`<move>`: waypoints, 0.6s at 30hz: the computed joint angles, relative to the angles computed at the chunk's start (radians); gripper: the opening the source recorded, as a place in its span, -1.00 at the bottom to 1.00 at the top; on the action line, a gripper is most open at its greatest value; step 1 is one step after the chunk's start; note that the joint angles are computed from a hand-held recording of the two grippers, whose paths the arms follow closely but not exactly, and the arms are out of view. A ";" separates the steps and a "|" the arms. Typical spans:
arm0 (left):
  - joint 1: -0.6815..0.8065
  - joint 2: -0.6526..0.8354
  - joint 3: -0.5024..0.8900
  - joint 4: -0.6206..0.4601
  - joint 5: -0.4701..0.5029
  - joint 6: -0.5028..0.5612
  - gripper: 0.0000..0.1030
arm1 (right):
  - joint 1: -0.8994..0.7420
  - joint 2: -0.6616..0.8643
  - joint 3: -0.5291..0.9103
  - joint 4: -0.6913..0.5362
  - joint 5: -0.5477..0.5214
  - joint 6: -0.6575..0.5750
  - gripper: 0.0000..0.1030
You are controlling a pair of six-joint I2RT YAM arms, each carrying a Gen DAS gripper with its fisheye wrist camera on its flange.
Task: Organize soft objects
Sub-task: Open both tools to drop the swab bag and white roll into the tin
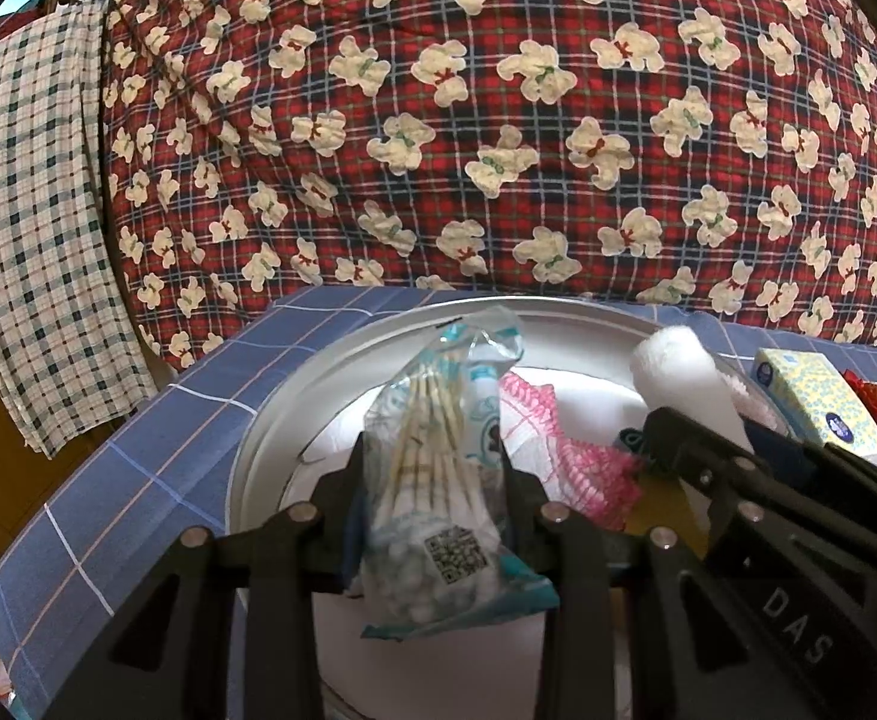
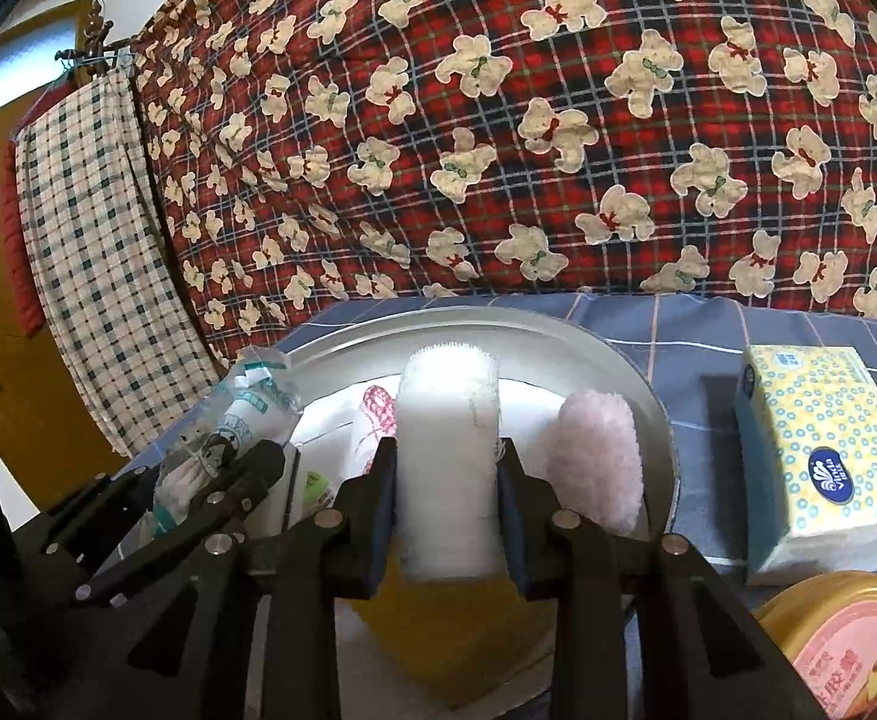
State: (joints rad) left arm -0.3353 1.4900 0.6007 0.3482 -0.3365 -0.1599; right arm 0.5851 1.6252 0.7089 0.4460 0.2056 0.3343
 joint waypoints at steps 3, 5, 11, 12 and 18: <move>0.001 0.002 0.002 -0.004 -0.008 -0.008 -0.28 | -0.011 -0.007 -0.010 0.016 -0.037 0.013 -0.31; 0.005 0.008 0.007 -0.009 -0.004 -0.011 -0.28 | -0.023 -0.016 -0.021 0.035 -0.066 0.020 -0.04; 0.010 -0.004 -0.003 -0.014 -0.011 -0.013 -0.18 | 0.018 -0.099 -0.146 0.239 0.041 -0.001 0.46; 0.007 -0.003 0.001 -0.027 -0.030 -0.023 0.04 | 0.019 -0.103 -0.152 0.252 0.056 -0.004 0.53; 0.029 -0.030 -0.022 -0.028 -0.072 -0.087 0.99 | 0.021 -0.104 -0.149 0.252 0.114 0.002 0.58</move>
